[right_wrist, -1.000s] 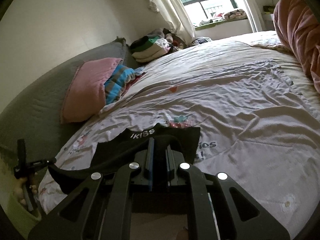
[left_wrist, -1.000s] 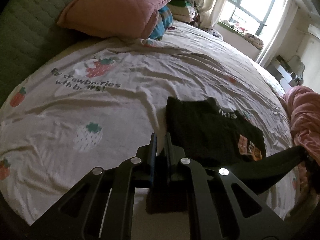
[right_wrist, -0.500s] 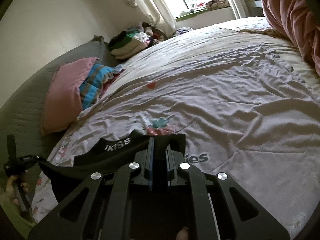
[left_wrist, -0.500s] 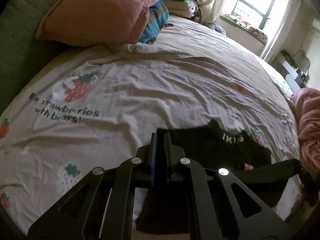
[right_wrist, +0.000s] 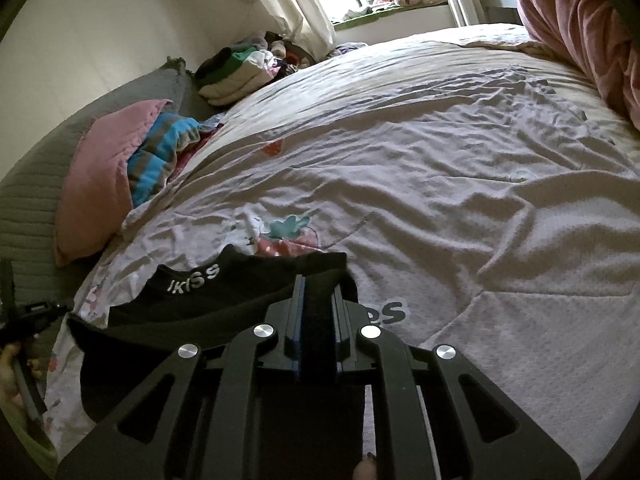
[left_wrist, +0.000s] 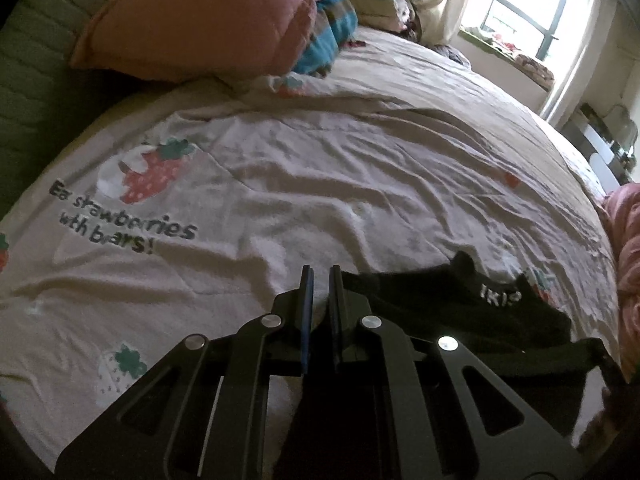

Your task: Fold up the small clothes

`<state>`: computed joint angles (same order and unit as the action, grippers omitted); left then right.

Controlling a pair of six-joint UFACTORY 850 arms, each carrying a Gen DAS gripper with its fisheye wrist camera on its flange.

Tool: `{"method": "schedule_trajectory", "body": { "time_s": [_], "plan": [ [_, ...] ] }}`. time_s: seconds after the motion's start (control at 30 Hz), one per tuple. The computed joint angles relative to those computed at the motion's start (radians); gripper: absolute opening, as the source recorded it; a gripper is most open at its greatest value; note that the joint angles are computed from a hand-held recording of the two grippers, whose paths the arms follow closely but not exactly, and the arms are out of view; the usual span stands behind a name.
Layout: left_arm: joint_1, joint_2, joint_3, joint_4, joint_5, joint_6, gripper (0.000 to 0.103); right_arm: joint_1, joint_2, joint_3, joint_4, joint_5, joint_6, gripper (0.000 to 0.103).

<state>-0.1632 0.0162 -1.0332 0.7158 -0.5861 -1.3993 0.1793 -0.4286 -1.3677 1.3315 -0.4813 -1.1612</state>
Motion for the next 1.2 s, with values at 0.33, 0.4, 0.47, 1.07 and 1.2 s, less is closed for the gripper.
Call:
{"method": "schedule_trajectory", "body": {
  "time_s": [0.33,0.4,0.47,1.07,1.2],
  "plan": [
    [-0.077,0.025,0.075,0.055,-0.027,-0.024,0.003,-0.008,0.073,0.108,0.344,0.127,-0.39,0.046],
    [-0.106,0.006,0.082,0.059,-0.048,-0.002,0.003,-0.011,0.082,0.122,0.388,0.129,-0.442,0.046],
    [-0.128,-0.016,0.079,0.07,-0.066,0.01,0.003,-0.017,0.086,0.13,0.401,0.111,-0.452,0.046],
    [-0.039,-0.092,0.047,0.055,-0.022,-0.033,0.036,0.03,-0.073,-0.066,-0.159,0.098,-0.044,0.054],
    [-0.016,-0.11,0.037,0.038,0.01,-0.004,0.042,0.035,-0.115,-0.108,-0.249,0.058,0.038,0.043]
  ]
}}
